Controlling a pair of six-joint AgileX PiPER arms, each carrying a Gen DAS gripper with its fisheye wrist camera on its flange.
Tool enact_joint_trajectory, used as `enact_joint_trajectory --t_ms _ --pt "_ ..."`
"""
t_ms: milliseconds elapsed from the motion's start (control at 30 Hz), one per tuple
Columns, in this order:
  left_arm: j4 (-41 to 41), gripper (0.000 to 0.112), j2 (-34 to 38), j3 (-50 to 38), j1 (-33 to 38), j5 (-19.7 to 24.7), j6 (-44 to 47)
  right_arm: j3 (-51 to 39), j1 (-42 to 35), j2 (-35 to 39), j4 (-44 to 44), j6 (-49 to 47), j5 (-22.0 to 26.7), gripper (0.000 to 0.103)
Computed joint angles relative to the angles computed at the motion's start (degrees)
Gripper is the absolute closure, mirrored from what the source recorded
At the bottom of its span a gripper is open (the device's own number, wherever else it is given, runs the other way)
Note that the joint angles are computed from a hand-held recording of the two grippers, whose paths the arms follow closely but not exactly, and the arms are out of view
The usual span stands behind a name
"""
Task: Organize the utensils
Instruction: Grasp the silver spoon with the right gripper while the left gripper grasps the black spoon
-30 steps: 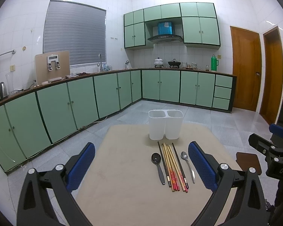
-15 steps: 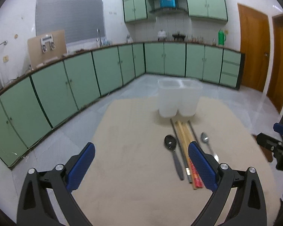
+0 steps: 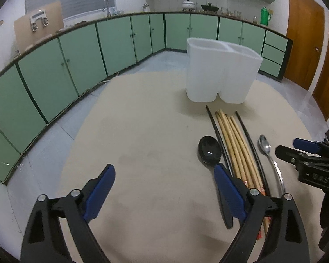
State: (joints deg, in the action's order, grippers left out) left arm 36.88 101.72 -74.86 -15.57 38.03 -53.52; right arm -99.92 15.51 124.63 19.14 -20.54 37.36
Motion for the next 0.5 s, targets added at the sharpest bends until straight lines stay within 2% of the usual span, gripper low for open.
enact_joint_trajectory --t_ms 233,333,400,500 --pt "-3.4 0.023 3.6 -3.1 1.3 -0.5 3.4 -8.6 -0.2 6.5 -0.6 1.4 5.7 0.058" --pt "-4.7 0.023 5.3 -4.8 1.4 -0.6 4.9 -8.7 0.3 6.6 -1.6 1.2 4.6 0.062" --pt "-6.1 0.023 6.5 -6.2 1.3 -0.6 6.4 -9.5 0.3 7.1 -1.6 0.8 4.9 0.073" --pt "-7.0 0.023 7.6 -7.3 1.1 -0.9 7.6 -8.6 1.0 6.8 -3.0 0.6 3.5 0.075"
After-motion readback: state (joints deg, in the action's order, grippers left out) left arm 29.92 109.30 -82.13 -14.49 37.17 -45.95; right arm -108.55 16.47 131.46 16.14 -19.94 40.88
